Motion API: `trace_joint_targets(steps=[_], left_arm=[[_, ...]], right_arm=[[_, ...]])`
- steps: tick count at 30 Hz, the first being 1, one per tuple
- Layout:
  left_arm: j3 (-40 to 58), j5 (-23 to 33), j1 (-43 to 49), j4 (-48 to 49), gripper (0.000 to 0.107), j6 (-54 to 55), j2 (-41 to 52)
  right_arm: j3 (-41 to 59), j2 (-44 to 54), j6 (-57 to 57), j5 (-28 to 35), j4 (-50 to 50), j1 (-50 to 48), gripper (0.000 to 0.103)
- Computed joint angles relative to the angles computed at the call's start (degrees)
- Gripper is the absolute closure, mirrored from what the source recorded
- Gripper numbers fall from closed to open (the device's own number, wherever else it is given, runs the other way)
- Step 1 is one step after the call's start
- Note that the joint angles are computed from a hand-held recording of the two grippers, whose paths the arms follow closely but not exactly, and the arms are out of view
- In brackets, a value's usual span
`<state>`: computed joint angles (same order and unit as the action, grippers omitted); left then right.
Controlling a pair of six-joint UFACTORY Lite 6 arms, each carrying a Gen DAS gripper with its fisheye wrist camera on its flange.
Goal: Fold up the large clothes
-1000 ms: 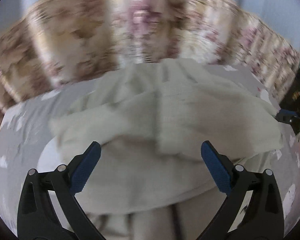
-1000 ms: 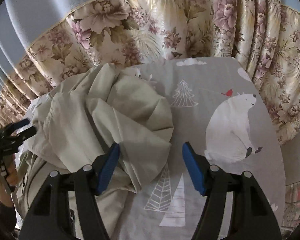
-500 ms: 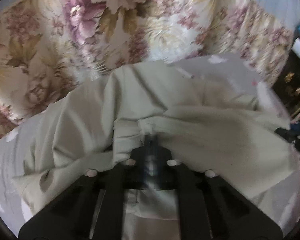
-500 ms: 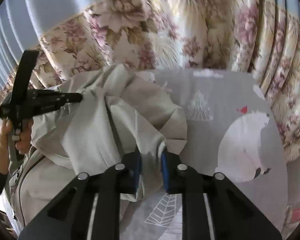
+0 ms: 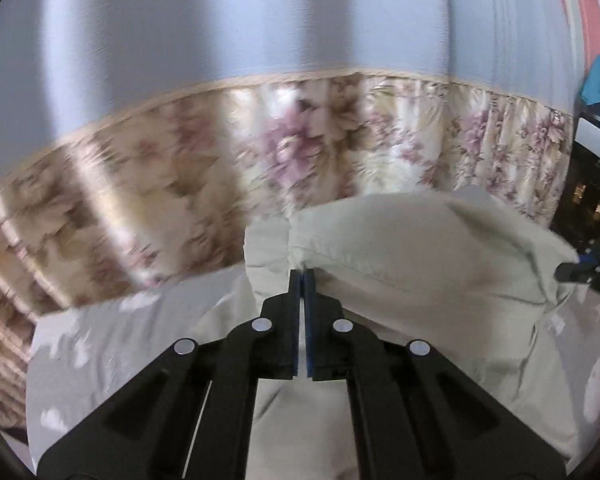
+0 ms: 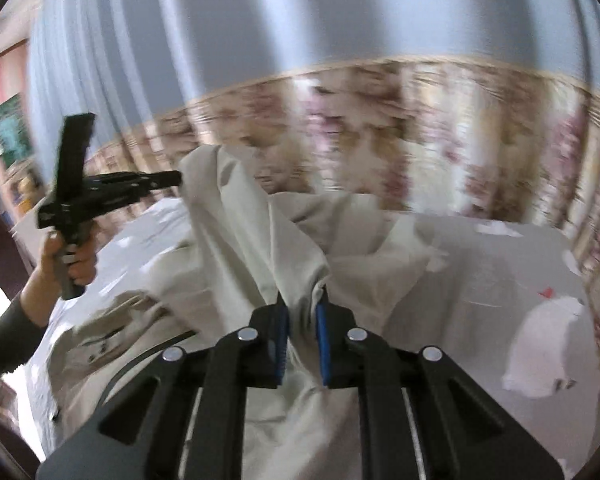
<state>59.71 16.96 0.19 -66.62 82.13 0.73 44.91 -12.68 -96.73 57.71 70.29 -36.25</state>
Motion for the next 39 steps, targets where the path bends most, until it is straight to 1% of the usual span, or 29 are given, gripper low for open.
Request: trace_joint_targets(steps=[1, 3, 4, 5, 6, 7, 8, 9, 10, 13, 14, 16, 17, 18, 19, 20, 22, 24, 26, 27, 28, 29, 31, 32, 34, 35, 36, 38, 39], left_arm=[[-3.6, -0.1, 2.0, -4.5, 0.106, 6.0, -1.8], [-10.7, -2.8, 5.0, -11.9, 0.105, 16.9, -4.4], [-12.8, -3.7, 6.6, -13.1, 0.105, 19.4, -4.5], [-14.9, -2.7, 9.5, -11.9, 0.103, 19.4, -4.1], [-15.6, -1.1, 11.8, -9.2, 0.091, 17.5, -3.7], [-16.7, 1.3, 14.9, -7.1, 0.075, 16.4, -3.5], [-17.9, 3.4, 17.8, -6.7, 0.065, 17.1, -4.0], [-18.9, 4.6, 19.6, -7.3, 0.052, 18.1, -4.8], [-20.3, 6.3, 21.8, -7.8, 0.045, 19.1, -6.5], [-20.5, 10.4, 24.7, -3.8, 0.032, 15.2, -9.2], [-19.6, 12.6, 25.8, -1.8, 0.029, 12.9, -10.1], [-19.3, 16.2, 27.1, 0.0, 0.022, 10.2, -12.5], [-19.3, 17.5, 27.1, 0.4, 0.021, 9.1, -13.3], [-18.1, 19.5, 26.7, 1.7, 0.017, 7.2, -13.4], [-17.4, 19.7, 25.7, 2.1, 0.015, 6.1, -13.3], [-17.0, 19.1, 24.1, 2.6, 0.015, 4.8, -13.3], [-15.0, 16.4, 19.2, 4.7, 0.014, 0.9, -11.4], [-11.7, 13.9, 13.6, 7.2, 0.014, -3.7, -6.8], [-8.6, 14.1, 9.3, 10.0, 0.017, -8.1, -2.1], [-7.3, 14.1, 7.9, 11.3, 0.025, -10.1, -0.2], [-6.0, 13.7, 5.6, 13.6, 0.039, -13.1, 2.2], [-5.5, 13.3, 4.4, 14.9, 0.043, -14.6, 3.3], [-6.3, 9.7, 1.4, 16.6, 0.066, -16.8, 4.8], [-6.2, 9.5, 1.3, 16.6, 0.066, -16.7, 5.5], [-7.1, 8.5, 1.3, 14.8, 0.076, -15.9, 5.3], [-7.3, 9.0, 2.0, 13.5, 0.077, -15.4, 4.7], [-7.6, 9.0, 2.6, 12.6, 0.079, -15.3, 3.6], [-9.0, 9.2, 4.2, 10.7, 0.081, -13.0, 0.0], [-10.5, 9.4, 4.8, 8.4, 0.082, -11.0, -3.8]], right_arm=[[-2.5, -2.2, -1.5, 0.4, 0.1, 0.6, 0.091], [-8.2, -7.3, -3.6, 1.1, -1.9, 2.8, 0.09], [-10.2, -9.1, -3.3, 0.0, -3.8, 4.3, 0.09], [-12.0, -10.6, -2.5, -1.2, -5.6, 5.6, 0.09], [-13.9, -12.1, -1.8, -2.9, -7.6, 6.8, 0.09], [-15.1, -12.8, -1.6, -4.0, -8.9, 7.3, 0.087], [-16.4, -13.5, -0.3, -5.8, -11.2, 7.8, 0.085], [-16.6, -13.5, 0.6, -6.3, -12.6, 7.4, 0.083], [-16.8, -13.7, 1.3, -6.5, -13.9, 6.5, 0.082], [-14.6, -13.2, 2.2, -2.8, -16.3, 0.6, 0.074], [-13.2, -13.3, 1.9, 0.4, -16.7, -2.8, 0.071], [-11.4, -13.4, 1.7, 3.5, -17.3, -6.4, 0.067], [-10.1, -13.3, 1.7, 5.6, -17.7, -8.6, 0.06], [-8.9, -12.9, 1.4, 7.8, -17.8, -10.7, 0.056], [-7.6, -12.2, 0.9, 9.9, -17.5, -12.8, 0.052], [-6.5, -11.4, 1.2, 10.6, -17.2, -13.1, 0.052], [-4.3, -9.9, 1.7, 11.9, -16.3, -14.3, 0.052], [-0.6, -6.6, 6.6, 8.4, -14.1, -10.9, 0.05], [1.9, -3.4, 13.7, 1.5, -13.1, -5.0, 0.05], [2.9, -2.1, 16.9, -1.3, -13.4, -2.1, 0.05], [4.1, 0.1, 20.2, -4.3, -13.8, 1.0, 0.05], [5.6, 3.2, 23.1, -7.2, -14.0, 4.6, 0.05], [7.5, 7.9, 27.1, -12.0, -14.6, 10.0, 0.051], [8.6, 10.6, 28.2, -14.1, -14.4, 12.2, 0.063], [8.4, 12.1, 27.6, -15.8, -12.9, 13.1, 0.087], [7.6, 11.6, 26.7, -16.4, -11.9, 12.6, 0.092], [6.9, 11.1, 25.6, -16.7, -10.6, 11.7, 0.094], [5.4, 9.3, 23.2, -16.1, -7.3, 8.3, 0.097], [5.3, 9.2, 21.2, -14.7, -4.8, 5.5, 0.097]])
